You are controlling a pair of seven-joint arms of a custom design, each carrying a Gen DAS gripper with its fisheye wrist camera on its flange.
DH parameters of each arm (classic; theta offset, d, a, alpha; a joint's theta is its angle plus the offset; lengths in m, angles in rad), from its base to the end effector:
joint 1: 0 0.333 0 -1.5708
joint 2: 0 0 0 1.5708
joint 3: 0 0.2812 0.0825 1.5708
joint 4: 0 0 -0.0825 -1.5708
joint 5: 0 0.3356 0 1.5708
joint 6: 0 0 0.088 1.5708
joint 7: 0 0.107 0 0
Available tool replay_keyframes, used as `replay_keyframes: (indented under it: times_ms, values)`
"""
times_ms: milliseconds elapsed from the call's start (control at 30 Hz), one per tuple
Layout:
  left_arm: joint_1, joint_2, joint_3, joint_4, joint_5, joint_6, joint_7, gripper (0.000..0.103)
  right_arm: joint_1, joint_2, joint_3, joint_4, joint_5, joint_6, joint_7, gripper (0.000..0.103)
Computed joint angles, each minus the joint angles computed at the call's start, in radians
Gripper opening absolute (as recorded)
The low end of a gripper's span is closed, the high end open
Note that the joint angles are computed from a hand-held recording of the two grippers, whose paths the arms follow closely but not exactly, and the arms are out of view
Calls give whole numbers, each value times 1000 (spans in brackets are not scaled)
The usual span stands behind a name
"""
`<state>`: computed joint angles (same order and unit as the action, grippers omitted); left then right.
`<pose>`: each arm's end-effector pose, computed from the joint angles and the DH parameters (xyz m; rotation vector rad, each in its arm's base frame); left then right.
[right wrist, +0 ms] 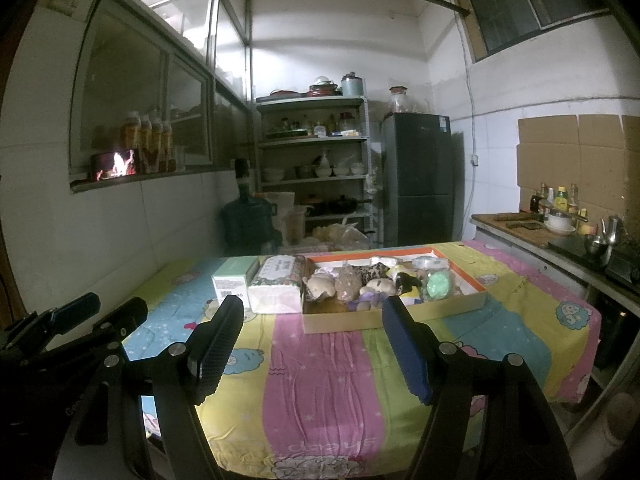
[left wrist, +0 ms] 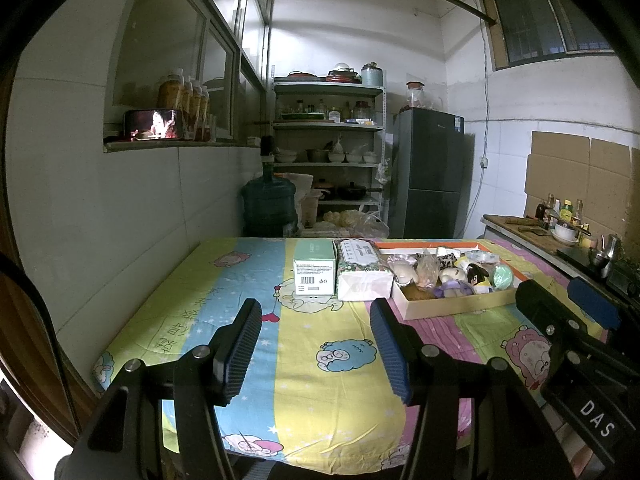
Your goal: Organize soft objects
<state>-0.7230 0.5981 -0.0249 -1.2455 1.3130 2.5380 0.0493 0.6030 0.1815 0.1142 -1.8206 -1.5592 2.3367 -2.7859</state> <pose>0.5131 -0.4846 0.4739 -1.4218 1.5763 -1.0856 0.4624 0.3766 0.4720 -1.3029 1.5826 -1.0904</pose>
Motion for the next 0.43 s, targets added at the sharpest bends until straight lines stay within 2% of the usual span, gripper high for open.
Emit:
replay_keyframes:
  times_ms: [433]
  values:
    - [1, 19, -1, 26, -16, 5, 19, 56, 1, 3, 0, 1, -1, -2, 4, 74]
